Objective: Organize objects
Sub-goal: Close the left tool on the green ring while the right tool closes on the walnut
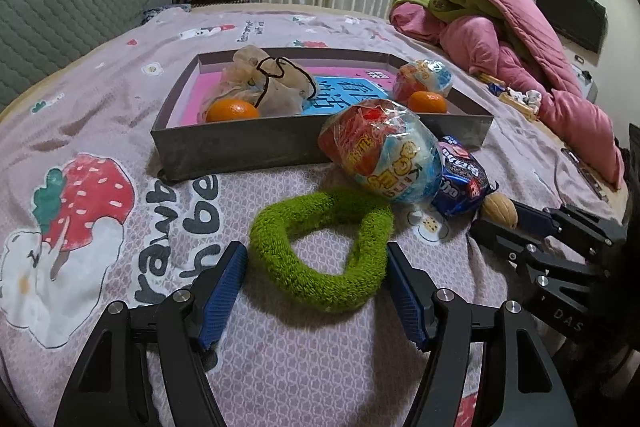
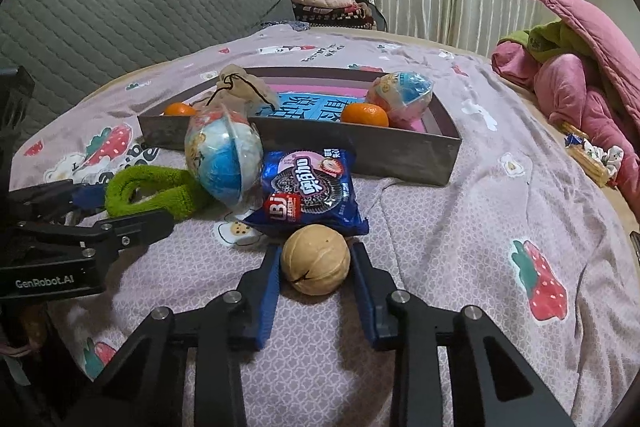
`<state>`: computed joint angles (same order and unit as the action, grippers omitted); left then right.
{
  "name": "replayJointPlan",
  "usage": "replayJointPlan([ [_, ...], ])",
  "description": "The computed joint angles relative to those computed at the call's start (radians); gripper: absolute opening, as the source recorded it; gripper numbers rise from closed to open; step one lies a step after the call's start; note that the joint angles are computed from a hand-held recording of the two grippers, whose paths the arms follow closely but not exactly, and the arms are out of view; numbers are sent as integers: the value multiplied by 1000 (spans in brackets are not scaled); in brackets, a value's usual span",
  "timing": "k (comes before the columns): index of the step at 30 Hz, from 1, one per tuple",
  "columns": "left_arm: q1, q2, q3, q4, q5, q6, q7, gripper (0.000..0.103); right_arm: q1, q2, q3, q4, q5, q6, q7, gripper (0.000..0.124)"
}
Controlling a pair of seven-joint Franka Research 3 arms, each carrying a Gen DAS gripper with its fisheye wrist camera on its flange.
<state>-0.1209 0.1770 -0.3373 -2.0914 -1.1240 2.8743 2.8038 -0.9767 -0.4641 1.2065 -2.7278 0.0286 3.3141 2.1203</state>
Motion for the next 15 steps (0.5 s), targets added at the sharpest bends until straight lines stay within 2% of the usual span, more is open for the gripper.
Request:
replayJointPlan([
  [6,13,24,-1,33,13,-45,-25,71,5,-2,-6,-3,1,5,-2,34],
  [8,18,28,-4,39,9,-60,-18,64,8,-1,-8,-4,3,6,-5,34],
  [11,20,27,-3,44,10,-81,-20,49,6,-3,-6,-5,6,8,-7,34],
  [13,20,27,1,46,20,-96,-27,32,5,-5,-4,-6,10,11,-8,34],
  [15,24,22,4,47,20,-126,-30,25,3,-5,-2,-5,12,9,-8,34],
])
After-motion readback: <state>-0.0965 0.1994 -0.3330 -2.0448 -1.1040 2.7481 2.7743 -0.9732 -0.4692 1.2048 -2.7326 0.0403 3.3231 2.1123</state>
